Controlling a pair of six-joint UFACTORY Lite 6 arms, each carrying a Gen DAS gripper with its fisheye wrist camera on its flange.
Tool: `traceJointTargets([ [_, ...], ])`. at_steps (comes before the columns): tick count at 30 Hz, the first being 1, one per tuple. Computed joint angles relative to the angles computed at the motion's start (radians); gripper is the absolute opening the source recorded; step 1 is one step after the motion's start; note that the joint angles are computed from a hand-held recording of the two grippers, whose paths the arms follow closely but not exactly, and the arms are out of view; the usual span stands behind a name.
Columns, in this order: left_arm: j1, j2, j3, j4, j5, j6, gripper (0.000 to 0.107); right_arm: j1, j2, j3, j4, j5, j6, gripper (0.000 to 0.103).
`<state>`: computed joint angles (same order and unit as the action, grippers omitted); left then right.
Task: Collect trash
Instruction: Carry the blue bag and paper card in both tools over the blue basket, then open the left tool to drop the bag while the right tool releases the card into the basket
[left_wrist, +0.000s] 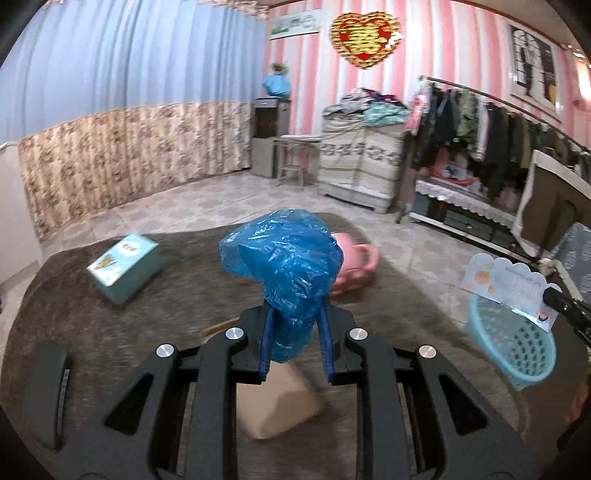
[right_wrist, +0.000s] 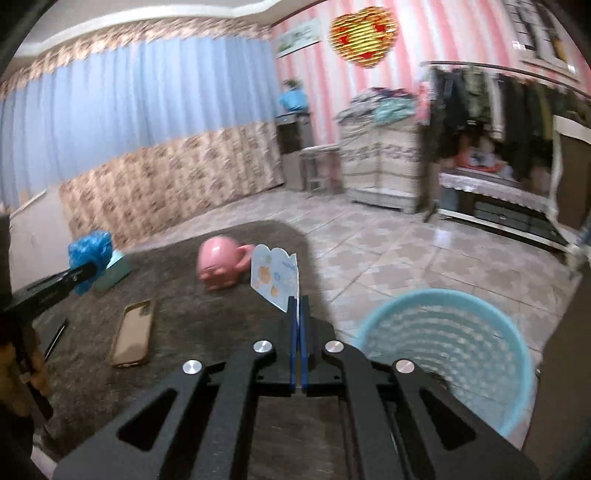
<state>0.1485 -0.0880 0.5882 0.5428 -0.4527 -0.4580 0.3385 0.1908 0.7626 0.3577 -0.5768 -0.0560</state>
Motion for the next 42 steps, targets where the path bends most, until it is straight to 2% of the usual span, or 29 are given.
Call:
traceJointTargets([
  [4,-0.176,-0.035,-0.024,-0.226,0.031,0.161,0.02,-0.11,-0.064,-0.097,-0.023,-0.031,0.031,0.001],
  [8,-0.331,0.001,-0.003,-0.456,0.031,0.337,0.02,-0.228,-0.064,-0.144,-0.063,-0.055,0.064,0.001],
  [14,-0.531,0.137,0.105,-0.644,0.022,0.432,0.02,-0.371,-0.012,-0.13,-0.155,-0.053,0.151,0.001],
  [18,-0.677,0.252,0.192,-0.806,-0.013,0.571,0.02,-0.431,0.006,-0.116,-0.204,-0.044,0.173,0.001],
  [25,-0.795,0.482,0.407,-0.881,-0.002,0.63,0.02,-0.497,0.055,-0.081,-0.284,-0.039,0.242,0.001],
  [33,-0.85,0.769,0.75,-0.874,0.122,0.627,0.021,-0.578,0.106,-0.059,-0.407,-0.048,0.349,0.001],
  [36,-0.875,0.831,0.826,-0.933,0.141,0.692,0.026,-0.607,0.12,-0.053,-0.45,-0.054,0.379,0.001],
  [40,-0.871,0.844,0.836,-0.967,0.144,0.727,0.062,-0.596,0.13,-0.043,-0.447,-0.046,0.372,0.001],
  [42,-0.865,0.83,0.819,-1.014,0.128,0.777,0.065,-0.583,0.134,-0.035,-0.437,-0.034,0.363,0.001],
])
